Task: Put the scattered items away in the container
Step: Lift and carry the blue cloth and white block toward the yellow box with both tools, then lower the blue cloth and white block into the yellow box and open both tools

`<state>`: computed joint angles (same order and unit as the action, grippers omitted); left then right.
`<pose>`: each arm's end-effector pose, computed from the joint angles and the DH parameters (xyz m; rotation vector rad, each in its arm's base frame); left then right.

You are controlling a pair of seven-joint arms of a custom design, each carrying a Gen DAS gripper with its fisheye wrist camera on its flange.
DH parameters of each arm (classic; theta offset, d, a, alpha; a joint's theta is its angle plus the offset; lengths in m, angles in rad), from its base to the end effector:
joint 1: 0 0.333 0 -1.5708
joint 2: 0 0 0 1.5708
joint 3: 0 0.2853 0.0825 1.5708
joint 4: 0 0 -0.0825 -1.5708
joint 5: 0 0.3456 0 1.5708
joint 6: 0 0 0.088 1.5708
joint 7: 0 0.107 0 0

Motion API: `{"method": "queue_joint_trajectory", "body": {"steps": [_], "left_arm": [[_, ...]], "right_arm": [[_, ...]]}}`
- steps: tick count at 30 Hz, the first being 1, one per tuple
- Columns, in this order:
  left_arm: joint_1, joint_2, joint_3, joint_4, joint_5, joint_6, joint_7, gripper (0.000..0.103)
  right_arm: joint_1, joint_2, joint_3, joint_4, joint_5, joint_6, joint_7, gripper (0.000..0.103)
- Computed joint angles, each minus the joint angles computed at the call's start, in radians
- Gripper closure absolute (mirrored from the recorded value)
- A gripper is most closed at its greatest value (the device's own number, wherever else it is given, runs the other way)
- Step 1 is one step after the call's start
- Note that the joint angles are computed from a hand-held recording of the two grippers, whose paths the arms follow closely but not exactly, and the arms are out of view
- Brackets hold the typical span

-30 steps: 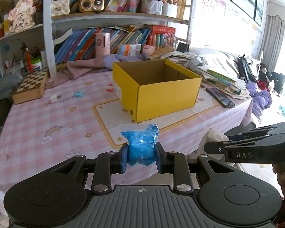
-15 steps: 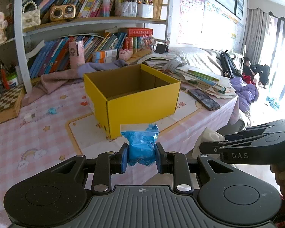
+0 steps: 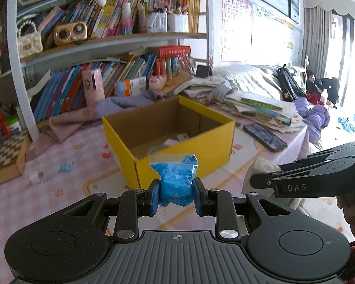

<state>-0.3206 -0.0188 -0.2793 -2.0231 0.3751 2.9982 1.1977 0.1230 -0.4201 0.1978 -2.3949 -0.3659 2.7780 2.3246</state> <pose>0.4477 -0.3395 0.5598 -1.1447 2.0995 -1.1280 0.4173 0.1657 0.5483 -1.5837 1.7980 -0.6610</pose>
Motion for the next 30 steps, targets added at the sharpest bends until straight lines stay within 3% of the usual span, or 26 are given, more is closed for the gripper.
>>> {"method": "queue_joint_trajectory", "body": {"steps": [5,11,16,18,22,27,30], "left_arm": [[-0.018,0.106,0.027,0.14,0.082,-0.011,-0.039,0.076],[-0.098,0.225,0.115,0.319,0.218,-0.055,-0.193,0.076],[-0.167,0.311,0.181,0.466,0.345,-0.13,-0.333,0.076],[-0.178,0.351,0.187,0.529,0.362,-0.165,-0.347,0.076],[-0.197,0.442,0.186,0.665,0.34,-0.241,-0.313,0.076],[-0.235,0.531,0.207,0.793,0.309,-0.34,-0.299,0.076],[-0.251,0.601,0.202,0.897,0.263,-0.407,-0.268,0.076]], "right_arm": [[-0.044,0.074,-0.011,0.079,-0.053,0.043,-0.008,0.074],[-0.069,0.187,-0.05,0.216,-0.125,0.092,-0.065,0.074],[-0.065,0.285,-0.103,0.312,-0.145,0.185,-0.128,0.074],[-0.04,0.327,-0.138,0.349,-0.081,0.218,-0.221,0.074],[0.015,0.418,-0.184,0.431,0.205,0.233,-0.529,0.074],[0.002,0.514,-0.154,0.536,0.487,0.232,-0.843,0.074],[-0.014,0.572,-0.135,0.61,0.576,0.196,-0.945,0.074]]}}
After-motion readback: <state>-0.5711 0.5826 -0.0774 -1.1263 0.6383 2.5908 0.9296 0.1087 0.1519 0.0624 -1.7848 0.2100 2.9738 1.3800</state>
